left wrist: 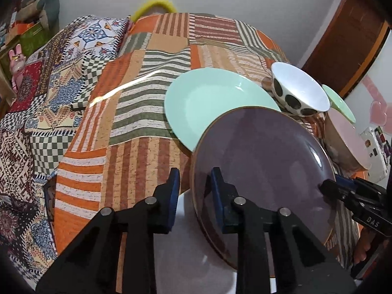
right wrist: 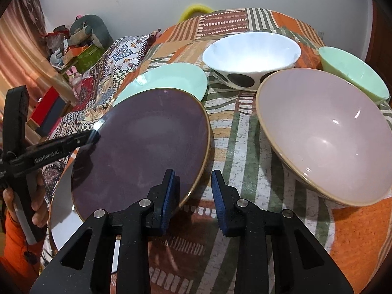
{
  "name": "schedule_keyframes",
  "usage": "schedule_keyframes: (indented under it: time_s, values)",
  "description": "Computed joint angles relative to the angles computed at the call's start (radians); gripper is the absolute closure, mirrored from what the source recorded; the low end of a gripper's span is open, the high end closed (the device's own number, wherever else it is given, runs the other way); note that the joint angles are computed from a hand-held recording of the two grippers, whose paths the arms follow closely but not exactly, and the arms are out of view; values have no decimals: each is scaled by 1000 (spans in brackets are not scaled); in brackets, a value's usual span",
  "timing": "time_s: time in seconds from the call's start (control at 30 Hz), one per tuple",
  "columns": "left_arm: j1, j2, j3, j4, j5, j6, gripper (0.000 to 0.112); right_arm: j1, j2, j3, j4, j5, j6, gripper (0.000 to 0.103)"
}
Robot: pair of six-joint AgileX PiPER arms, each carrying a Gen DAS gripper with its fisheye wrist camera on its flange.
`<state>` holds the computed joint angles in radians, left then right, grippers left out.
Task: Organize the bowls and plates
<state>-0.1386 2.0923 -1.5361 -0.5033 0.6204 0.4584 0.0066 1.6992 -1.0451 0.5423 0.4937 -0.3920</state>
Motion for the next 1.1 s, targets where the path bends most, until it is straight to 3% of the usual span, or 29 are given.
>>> schedule_keyframes:
  time_s: [0.37,0.5,0.7,1.1]
  values:
    - [-9,3,-1,-3,-4,45,88,29,12,-13,-14,-16,27,79]
    - [-27,-16,28,37,-36,17,88,56,-1,-6,-94,-46,96,79]
    - [-31,-48,71,22,-62,22,88,38,-7,-8,-75,-32,77,79]
    - [-23,-216,231,-123,-108,122,88,16,-121,57,-25,-26,38,79]
